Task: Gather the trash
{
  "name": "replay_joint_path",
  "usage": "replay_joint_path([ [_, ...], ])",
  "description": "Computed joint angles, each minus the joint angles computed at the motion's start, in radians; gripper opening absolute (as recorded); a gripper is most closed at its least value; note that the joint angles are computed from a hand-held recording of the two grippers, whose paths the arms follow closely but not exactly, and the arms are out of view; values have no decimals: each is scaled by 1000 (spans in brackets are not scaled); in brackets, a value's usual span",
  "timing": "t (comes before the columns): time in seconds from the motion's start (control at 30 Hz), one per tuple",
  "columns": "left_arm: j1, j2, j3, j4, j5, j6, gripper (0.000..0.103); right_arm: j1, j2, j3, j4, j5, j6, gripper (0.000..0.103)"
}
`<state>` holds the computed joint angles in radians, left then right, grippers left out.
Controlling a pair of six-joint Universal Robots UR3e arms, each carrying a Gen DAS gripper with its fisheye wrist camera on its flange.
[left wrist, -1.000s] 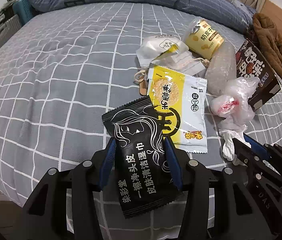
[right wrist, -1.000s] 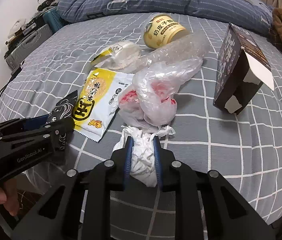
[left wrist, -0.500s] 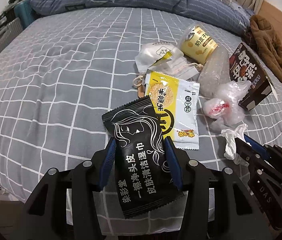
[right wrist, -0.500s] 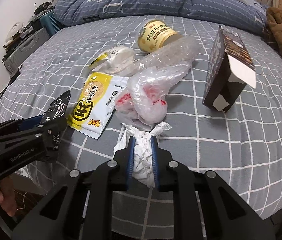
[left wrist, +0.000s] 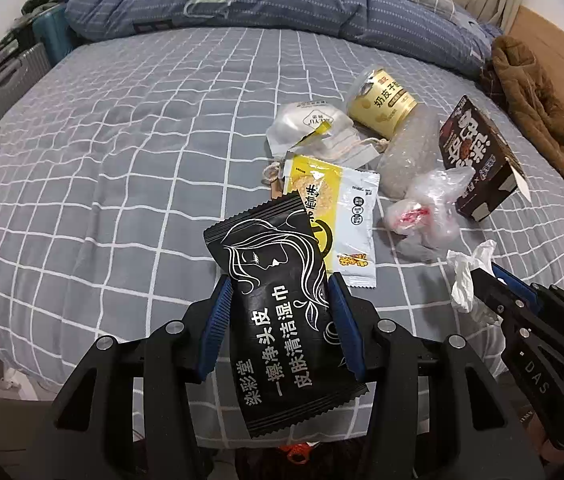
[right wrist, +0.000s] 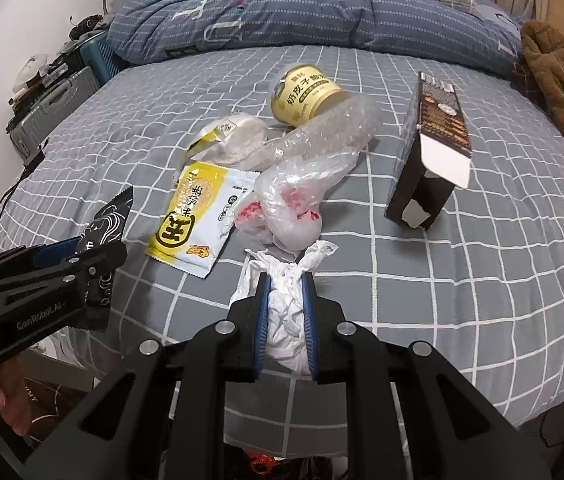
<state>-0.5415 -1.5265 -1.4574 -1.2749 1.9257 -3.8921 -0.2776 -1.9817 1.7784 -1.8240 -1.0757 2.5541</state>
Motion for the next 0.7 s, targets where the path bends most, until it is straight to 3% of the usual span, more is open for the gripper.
replay_joint_path([
  [0.7, -140, 21, 117, -145, 81, -105, 48, -163, -179, -87, 308, 94, -149, 15],
])
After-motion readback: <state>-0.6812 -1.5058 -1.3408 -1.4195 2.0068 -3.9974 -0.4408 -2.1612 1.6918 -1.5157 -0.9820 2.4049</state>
